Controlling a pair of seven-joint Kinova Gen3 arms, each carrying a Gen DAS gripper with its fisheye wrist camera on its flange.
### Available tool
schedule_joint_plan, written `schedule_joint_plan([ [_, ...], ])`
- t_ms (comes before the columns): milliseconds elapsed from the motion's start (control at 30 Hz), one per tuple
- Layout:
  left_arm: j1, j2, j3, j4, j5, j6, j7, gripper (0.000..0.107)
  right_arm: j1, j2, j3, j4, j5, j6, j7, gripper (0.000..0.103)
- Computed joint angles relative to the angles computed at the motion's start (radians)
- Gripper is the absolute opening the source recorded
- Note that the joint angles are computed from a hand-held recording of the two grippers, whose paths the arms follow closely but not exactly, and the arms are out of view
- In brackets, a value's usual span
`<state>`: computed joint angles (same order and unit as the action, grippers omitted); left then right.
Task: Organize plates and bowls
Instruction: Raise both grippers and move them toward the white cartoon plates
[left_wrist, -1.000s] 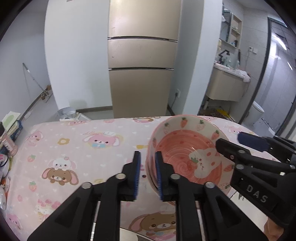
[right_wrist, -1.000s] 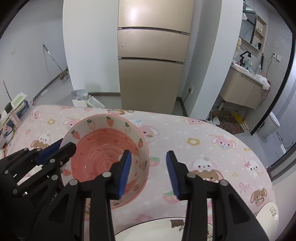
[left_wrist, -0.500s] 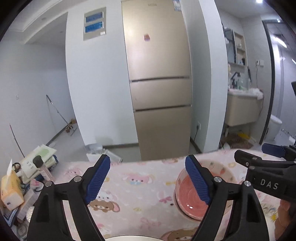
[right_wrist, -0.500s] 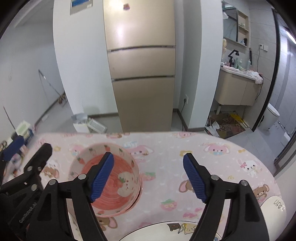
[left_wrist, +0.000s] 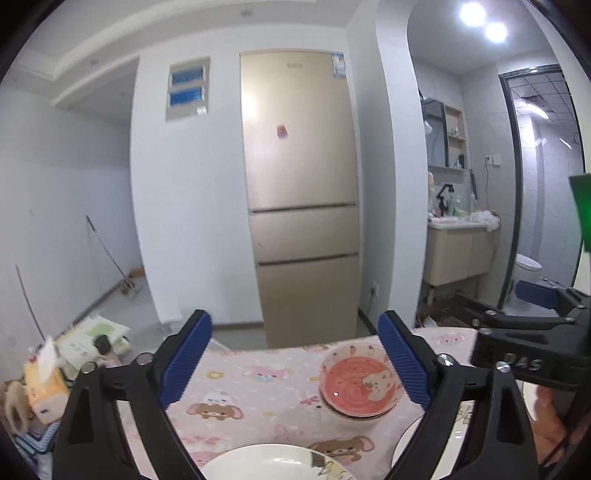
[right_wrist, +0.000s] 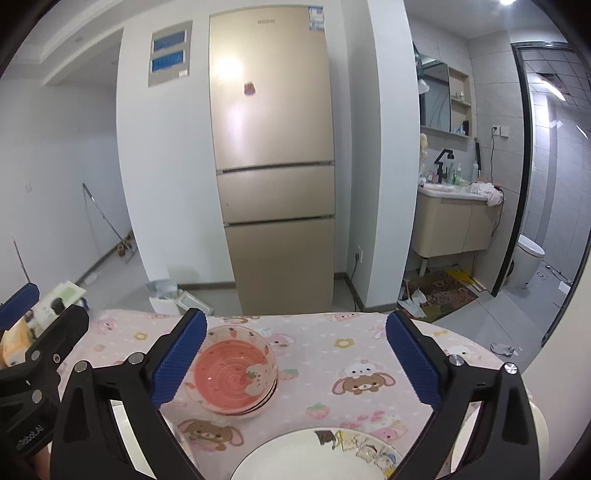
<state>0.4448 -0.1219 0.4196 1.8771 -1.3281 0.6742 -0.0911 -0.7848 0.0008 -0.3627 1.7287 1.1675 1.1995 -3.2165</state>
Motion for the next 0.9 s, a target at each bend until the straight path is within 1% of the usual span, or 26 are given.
schedule_joint_plan([
  [33, 0.018, -0.015, -0.003, 0.006, 0.007, 0.019, -0.002, 0.103, -0.006, -0.013, -0.007, 0.007, -0.002, 0.0, -0.003, 0.098],
  [67, 0.051, -0.035, -0.024, 0.018, 0.004, 0.022, 0.006, 0.103, -0.012, -0.027, -0.017, 0.013, -0.005, 0.003, -0.006, 0.098],
  [100, 0.065, -0.065, -0.036, 0.038, 0.006, 0.009, 0.004, 0.103, -0.018, -0.04, -0.03, 0.02, -0.003, 0.009, -0.015, 0.098],
  [133, 0.06, -0.105, -0.036, 0.062, 0.014, -0.015, -0.006, 0.103, -0.023, -0.053, -0.045, 0.029, 0.002, 0.017, -0.027, 0.098],
  [233, -0.026, -0.194, 0.036, 0.103, 0.066, -0.035, -0.035, 0.103, -0.038, -0.08, -0.094, 0.049, 0.022, 0.044, -0.064, 0.099],
  [300, -0.042, -0.247, 0.041, 0.132, 0.08, -0.048, -0.045, 0.103, -0.048, -0.096, -0.125, 0.066, 0.035, 0.054, -0.1, 0.1],
  [333, -0.052, -0.276, 0.053, 0.15, 0.089, -0.04, -0.047, 0.103, -0.053, -0.104, -0.138, 0.071, 0.036, 0.054, -0.112, 0.102],
  [400, -0.057, -0.329, 0.044, 0.18, 0.128, -0.051, -0.058, 0.103, -0.061, -0.114, -0.164, 0.074, 0.03, 0.056, -0.12, 0.102],
  [467, -0.047, -0.386, 0.008, 0.212, 0.177, -0.086, -0.084, 0.103, -0.073, -0.11, -0.195, 0.075, 0.041, 0.081, -0.14, 0.102],
  [500, -0.049, -0.417, 0.0, 0.235, 0.183, -0.102, -0.084, 0.103, -0.083, -0.104, -0.209, 0.07, 0.043, 0.099, -0.138, 0.102],
  [533, -0.066, -0.46, 0.005, 0.27, 0.173, -0.119, -0.068, 0.103, -0.094, -0.095, -0.215, 0.063, 0.04, 0.109, -0.122, 0.102],
  [600, -0.108, -0.506, 0.017, 0.307, 0.182, -0.147, -0.066, 0.103, -0.122, -0.068, -0.227, 0.051, 0.043, 0.15, -0.133, 0.102],
  [667, -0.143, -0.539, 0.016, 0.347, 0.197, -0.17, -0.071, 0.103, -0.157, -0.034, -0.224, 0.047, 0.064, 0.185, -0.155, 0.102],
  [733, -0.204, -0.543, 0.032, 0.369, 0.212, -0.192, -0.069, 0.103, -0.191, 0.01, -0.212, 0.035, 0.081, 0.231, -0.178, 0.102],
  [767, -0.23, -0.536, 0.034, 0.377, 0.214, -0.207, -0.068, 0.103, -0.205, 0.021, -0.202, 0.036, 0.085, 0.233, -0.189, 0.102],
  [833, -0.254, -0.524, 0.012, 0.399, 0.24, -0.248, -0.084, 0.103, -0.221, 0.038, -0.171, 0.033, 0.075, 0.211, -0.203, 0.102],
  [900, -0.313, -0.526, -0.003, 0.425, 0.245, -0.322, -0.064, 0.103, -0.231, 0.05, -0.136, 0.034, 0.066, 0.171, -0.219, 0.102],
])
